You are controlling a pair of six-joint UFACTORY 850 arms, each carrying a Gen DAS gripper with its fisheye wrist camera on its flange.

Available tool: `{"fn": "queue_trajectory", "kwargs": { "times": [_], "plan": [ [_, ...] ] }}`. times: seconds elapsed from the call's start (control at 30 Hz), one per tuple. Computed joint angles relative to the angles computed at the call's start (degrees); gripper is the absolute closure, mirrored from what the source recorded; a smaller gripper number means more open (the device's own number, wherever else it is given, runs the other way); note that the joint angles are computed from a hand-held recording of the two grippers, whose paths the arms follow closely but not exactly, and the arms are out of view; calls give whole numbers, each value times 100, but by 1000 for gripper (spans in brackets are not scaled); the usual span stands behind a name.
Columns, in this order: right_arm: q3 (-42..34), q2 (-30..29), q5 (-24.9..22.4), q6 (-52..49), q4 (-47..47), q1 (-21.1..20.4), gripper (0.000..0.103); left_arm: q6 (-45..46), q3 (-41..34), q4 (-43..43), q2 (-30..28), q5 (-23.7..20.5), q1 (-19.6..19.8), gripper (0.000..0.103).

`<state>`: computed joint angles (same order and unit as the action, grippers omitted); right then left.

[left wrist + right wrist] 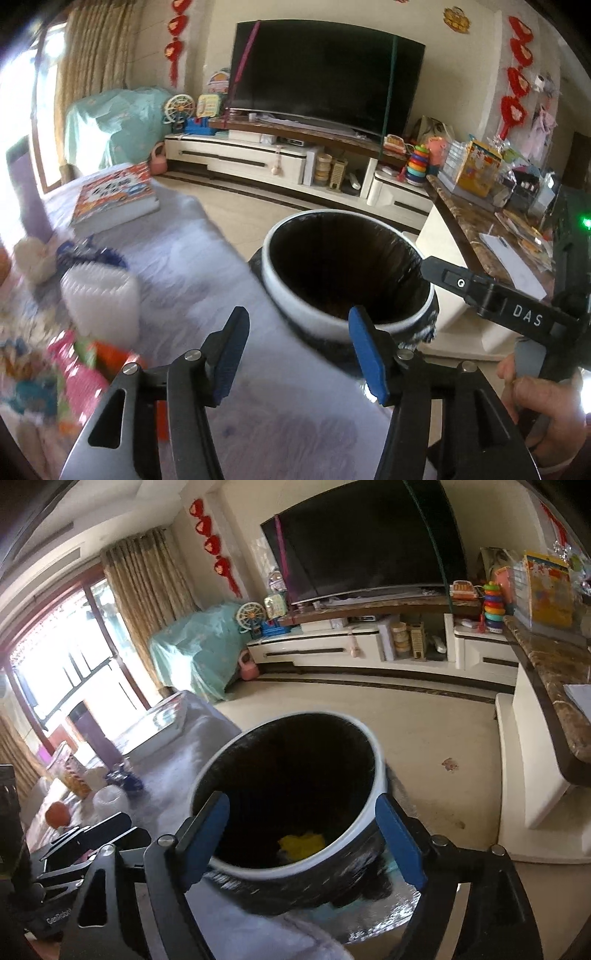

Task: Collect trash
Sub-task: 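Grasp the white foam block with the left tool while the right tool grasps the orange snack bag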

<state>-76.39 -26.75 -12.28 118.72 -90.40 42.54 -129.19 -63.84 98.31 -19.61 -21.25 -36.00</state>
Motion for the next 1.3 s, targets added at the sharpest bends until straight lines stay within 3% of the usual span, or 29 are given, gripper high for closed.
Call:
{"fn": "queue_trajectory", "kwargs": {
  "times": [0.37, 0.7, 0.97, 1.3],
  "plan": [
    [185, 24, 205, 1388, -1189, 429, 16, -695, 1323, -188, 994, -612, -383, 46],
    [26, -182, 375, 1437, -1416, 825, 16, -615, 2166, -1070, 1778, -1100, -727, 46],
    [-224, -429, 577, 676, -789, 1034, 16, -545, 2636, -1721, 2300, -1486, -937, 46],
    [-694, -823, 723, -2186, 1831, 1213, 16, -576, 3079, -2507, 2818, -1951, -1177, 45]
  ]
}}
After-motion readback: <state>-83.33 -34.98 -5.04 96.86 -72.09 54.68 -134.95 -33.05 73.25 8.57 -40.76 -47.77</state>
